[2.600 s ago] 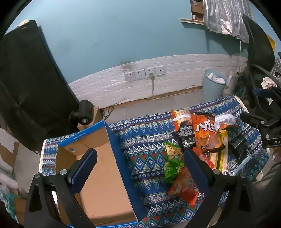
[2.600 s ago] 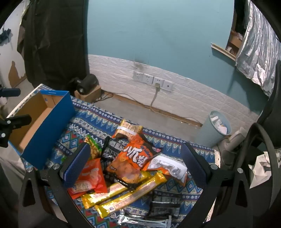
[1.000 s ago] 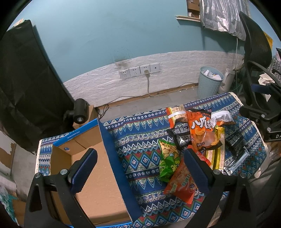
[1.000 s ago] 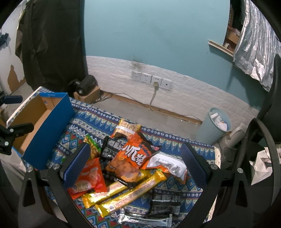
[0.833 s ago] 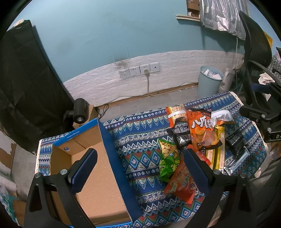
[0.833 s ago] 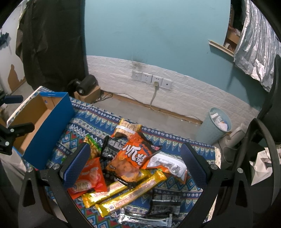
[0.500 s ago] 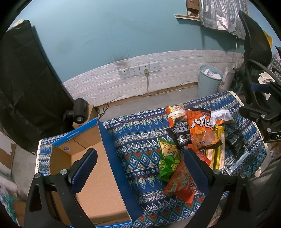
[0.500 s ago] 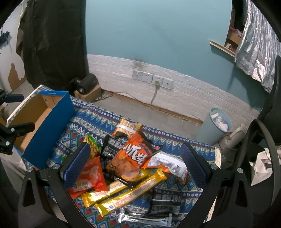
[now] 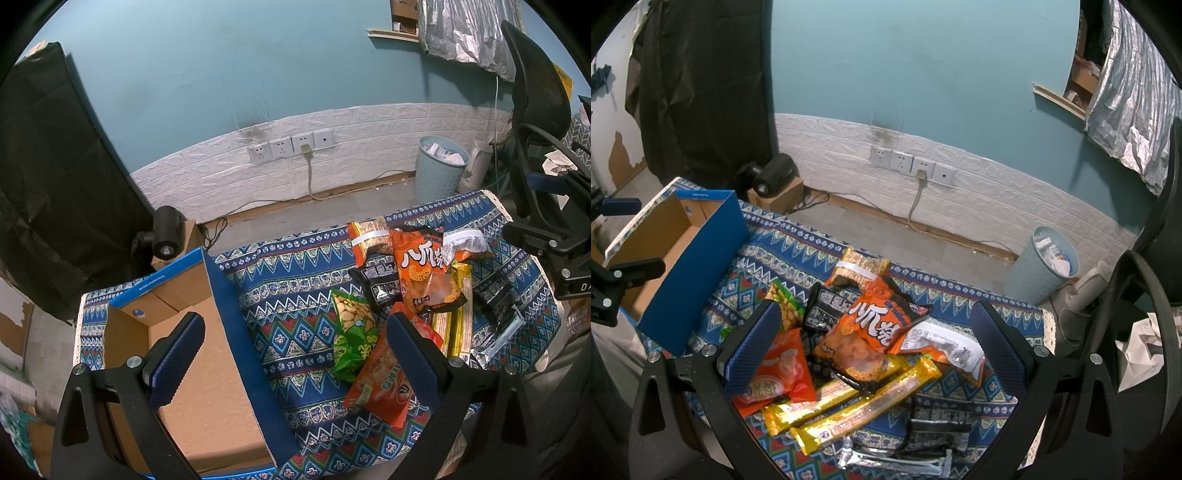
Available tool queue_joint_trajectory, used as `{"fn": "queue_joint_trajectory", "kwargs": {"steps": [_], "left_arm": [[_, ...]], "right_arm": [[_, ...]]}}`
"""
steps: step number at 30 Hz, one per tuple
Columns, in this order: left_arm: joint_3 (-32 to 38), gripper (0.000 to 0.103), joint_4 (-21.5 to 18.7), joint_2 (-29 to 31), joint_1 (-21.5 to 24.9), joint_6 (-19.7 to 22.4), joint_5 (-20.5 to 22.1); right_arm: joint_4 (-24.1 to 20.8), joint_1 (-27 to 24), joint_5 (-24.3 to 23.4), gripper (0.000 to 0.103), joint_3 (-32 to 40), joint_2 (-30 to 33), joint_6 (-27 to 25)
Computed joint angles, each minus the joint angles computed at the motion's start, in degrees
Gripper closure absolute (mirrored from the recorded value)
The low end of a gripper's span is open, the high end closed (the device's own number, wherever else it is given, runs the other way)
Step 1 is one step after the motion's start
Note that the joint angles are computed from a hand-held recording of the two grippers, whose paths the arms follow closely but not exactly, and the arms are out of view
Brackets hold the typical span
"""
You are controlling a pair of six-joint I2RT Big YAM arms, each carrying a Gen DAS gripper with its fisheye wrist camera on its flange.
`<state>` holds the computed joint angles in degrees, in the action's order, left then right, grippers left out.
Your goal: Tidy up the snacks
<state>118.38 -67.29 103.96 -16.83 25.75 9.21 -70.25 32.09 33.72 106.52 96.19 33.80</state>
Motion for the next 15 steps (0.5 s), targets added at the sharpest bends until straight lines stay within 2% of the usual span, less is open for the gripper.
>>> {"fn": "queue_joint_trajectory", "kwargs": {"steps": [15], "left_arm": [[-0.30,0.003,0.13,-0.06,-0.12,0.08,-0.10]], "right_arm": [[-0.13,-0.01,-0.36,0.003,0.05,0.07,-0.13]]}}
